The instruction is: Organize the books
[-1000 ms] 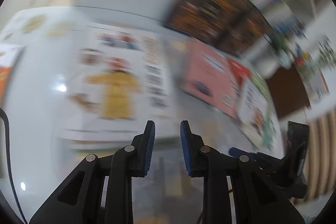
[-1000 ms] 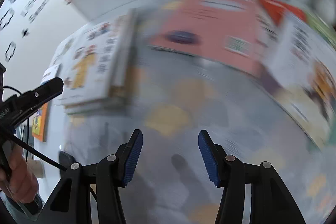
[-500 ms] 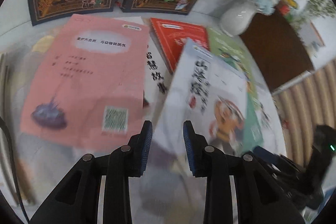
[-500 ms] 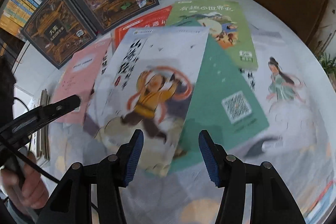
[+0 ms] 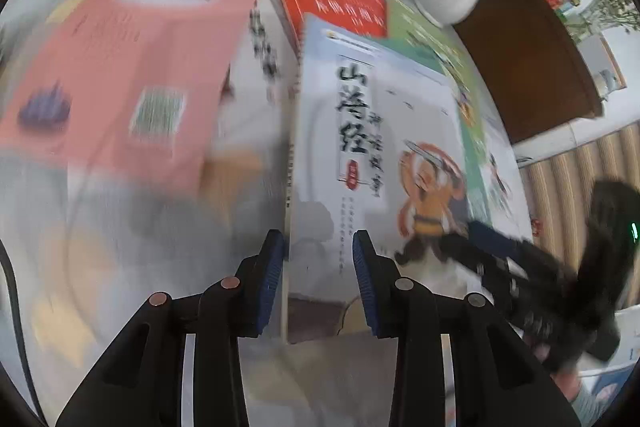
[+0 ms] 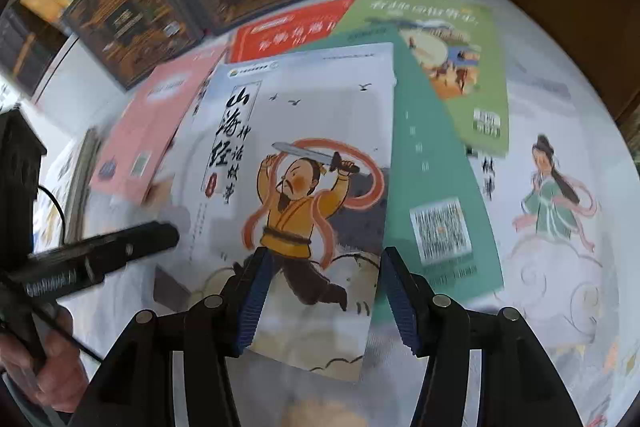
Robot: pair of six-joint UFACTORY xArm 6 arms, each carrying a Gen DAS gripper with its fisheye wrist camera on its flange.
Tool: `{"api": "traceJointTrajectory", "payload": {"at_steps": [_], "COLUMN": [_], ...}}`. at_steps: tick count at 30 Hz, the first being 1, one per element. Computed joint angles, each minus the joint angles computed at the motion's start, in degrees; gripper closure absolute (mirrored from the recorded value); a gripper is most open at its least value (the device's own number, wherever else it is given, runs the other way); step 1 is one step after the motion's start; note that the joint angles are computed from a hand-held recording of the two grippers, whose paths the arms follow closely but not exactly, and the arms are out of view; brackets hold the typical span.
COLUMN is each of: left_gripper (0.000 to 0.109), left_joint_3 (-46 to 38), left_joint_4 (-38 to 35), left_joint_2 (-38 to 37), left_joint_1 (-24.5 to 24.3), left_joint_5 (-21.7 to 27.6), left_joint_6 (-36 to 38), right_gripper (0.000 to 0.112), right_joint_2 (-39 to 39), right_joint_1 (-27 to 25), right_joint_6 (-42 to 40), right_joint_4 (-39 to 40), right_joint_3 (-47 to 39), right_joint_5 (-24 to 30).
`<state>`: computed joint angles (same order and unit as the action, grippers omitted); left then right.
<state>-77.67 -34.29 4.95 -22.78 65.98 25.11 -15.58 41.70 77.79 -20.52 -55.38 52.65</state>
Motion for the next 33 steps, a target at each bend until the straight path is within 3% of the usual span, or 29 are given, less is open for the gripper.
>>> {"api": "traceJointTrajectory", "payload": {"at_steps": [3,7,9,14,17,19,23,27,29,31,33], "left_gripper": [0.077,0.077,0.077,0.077,0.077,0.077,0.077,0.077,0.077,0.082,0.097], "left_joint_3": [9.3,21.4,26.7,38.4,42.9,43.3,42.7,44.0,43.7,43.3,42.5], "left_joint_4": [-3.8,-3.7,-3.9,-6.1,-5.7,-4.5,-5.7,-24.3,-29.0,-27.8,-18.7], "left_joint_2": [-8.0,-19.3,-24.4,-37.1,-42.7,-43.2,-42.1,-44.8,-45.0,-44.7,-43.9], "left_joint_1": [2.9,5.5,6.4,7.2,5.7,4.8,2.8,10.4,11.7,9.5,5.1], "left_joint_5": [3.9,7.0,7.8,4.7,0.3,-1.5,-4.4,2.9,5.0,2.5,-3.0], "left_joint_6": [1.0,1.5,0.0,-6.1,-9.6,-11.0,-13.0,-6.9,-5.9,-7.6,-12.0], "right_gripper": [0.057,0.056,0.056,0.056,0.067,0.077,0.077,0.077,0.077,0.077,0.077], "right_joint_2": [-3.2,-7.2,-9.3,-13.9,-14.6,-13.0,-13.0,-17.6,-18.9,-19.4,-19.8], "right_joint_1": [3.8,7.9,10.8,13.3,14.6,15.1,14.9,12.2,11.5,11.0,11.0], "right_joint_6": [-3.1,-4.6,-2.7,-2.7,-2.1,-3.4,-5.5,-7.0,-7.2,-7.4,-6.9], "right_joint_4": [3.4,8.7,7.5,9.9,7.8,6.4,5.9,10.1,11.6,12.6,12.8], "right_joint_3": [3.0,9.4,10.9,14.2,14.6,13.5,14.2,19.9,21.7,22.6,23.1], "right_joint_5": [0.8,-3.0,-2.4,-1.4,0.7,0.3,-1.8,-9.0,-11.4,-13.0,-13.7]}}
